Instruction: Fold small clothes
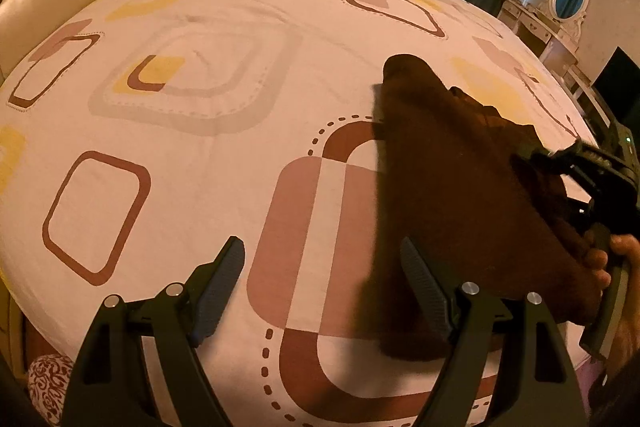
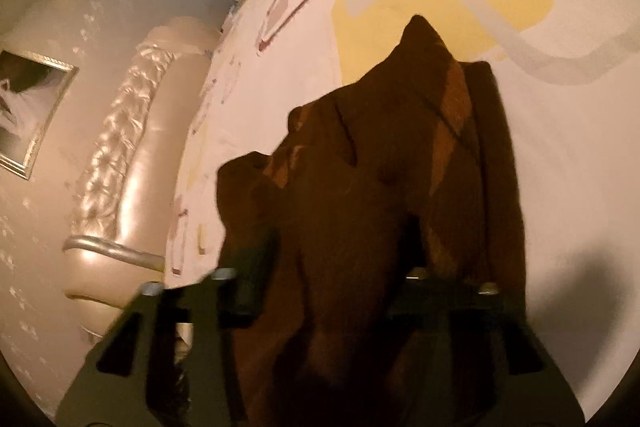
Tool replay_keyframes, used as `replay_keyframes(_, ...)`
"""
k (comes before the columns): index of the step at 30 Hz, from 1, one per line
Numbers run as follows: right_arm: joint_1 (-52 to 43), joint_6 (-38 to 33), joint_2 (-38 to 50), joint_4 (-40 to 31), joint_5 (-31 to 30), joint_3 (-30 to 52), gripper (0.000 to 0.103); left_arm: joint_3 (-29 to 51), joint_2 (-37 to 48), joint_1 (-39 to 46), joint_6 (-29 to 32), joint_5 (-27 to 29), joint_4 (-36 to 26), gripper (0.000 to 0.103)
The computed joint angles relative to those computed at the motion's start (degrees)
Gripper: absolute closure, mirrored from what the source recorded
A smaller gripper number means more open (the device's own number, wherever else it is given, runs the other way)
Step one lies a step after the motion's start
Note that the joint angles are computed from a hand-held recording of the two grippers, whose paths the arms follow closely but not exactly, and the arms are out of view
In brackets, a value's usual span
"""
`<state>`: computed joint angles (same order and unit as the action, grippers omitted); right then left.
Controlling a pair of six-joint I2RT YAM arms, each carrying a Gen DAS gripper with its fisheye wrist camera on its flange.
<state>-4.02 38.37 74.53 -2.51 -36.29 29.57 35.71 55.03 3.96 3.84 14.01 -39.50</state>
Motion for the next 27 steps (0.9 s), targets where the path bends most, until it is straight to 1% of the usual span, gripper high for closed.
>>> replay_keyframes(1,0.0,-1.2,1.0,-1.2,0.2,1.2,0.091,0.0,0.2,0.1,0.0,-0.1,0.0,0.024)
replay_keyframes(4,0.0,-3.6,-0.2,-3.2,1.4,2.5,0.095,0.0,0.9,0.2,-0.2,0.0,0.4,0.024)
replay_keyframes(9,-1.8,-5.7,-6.7,-4.2,3.8,1.8,0.096,0.3,1.3,-0.1,-0.1,0.7,0.3,0.024)
replay_keyframes(11,-4.1,-6.6,-7.1,-4.1,4.0,1.0,0.096,0.3,1.5,-0.4,-0.1,1.4,0.4,0.024)
replay_keyframes(14,-8.8,-8.0,-3.6,-3.0,1.6,-0.1,0.096,-0.1,1.8,-1.7,-0.5,1.6,1.0,0.024)
replay_keyframes(16,-10.4,-9.2,-0.6,-1.7,1.6,-0.8,0.096,-0.4,2.3,-2.8,-0.7,1.2,1.3,0.024)
replay_keyframes(18,-11.8,-8.1,1.5,1.7,-0.8,-1.9,0.096,-0.9,2.4,-3.9,-1.0,0.8,1.4,0.024)
replay_keyframes(20,-11.9,-7.1,2.1,3.3,-1.6,-2.3,0.095,-1.2,2.6,-4.0,-1.2,1.5,1.2,0.024)
replay_keyframes(21,-12.3,-6.8,2.2,3.3,-2.7,-2.3,0.093,-1.3,2.8,-3.8,-1.2,1.7,1.1,0.024)
replay_keyframes(23,-13.7,-5.7,0.8,2.1,-5.4,-2.7,0.085,-1.3,2.6,-2.7,-0.5,2.9,0.5,0.024)
replay_keyframes(24,-15.5,-5.2,-0.9,1.5,-8.3,-3.5,0.075,-1.3,2.4,-2.0,0.1,3.7,0.2,0.024)
replay_keyframes(25,-16.4,-5.4,-2.9,-0.1,-9.6,-4.0,0.066,-1.3,2.2,-1.0,1.1,5.0,-0.4,0.024)
replay_keyframes(26,-17.2,-5.9,-5.3,-2.3,-10.4,-4.4,0.061,-1.4,1.9,-0.2,1.8,5.9,-0.8,0.024)
replay_keyframes(27,-18.5,-7.9,-9.2,-6.9,-11.4,-5.1,0.057,-1.5,1.6,0.4,2.3,6.7,-1.2,0.024)
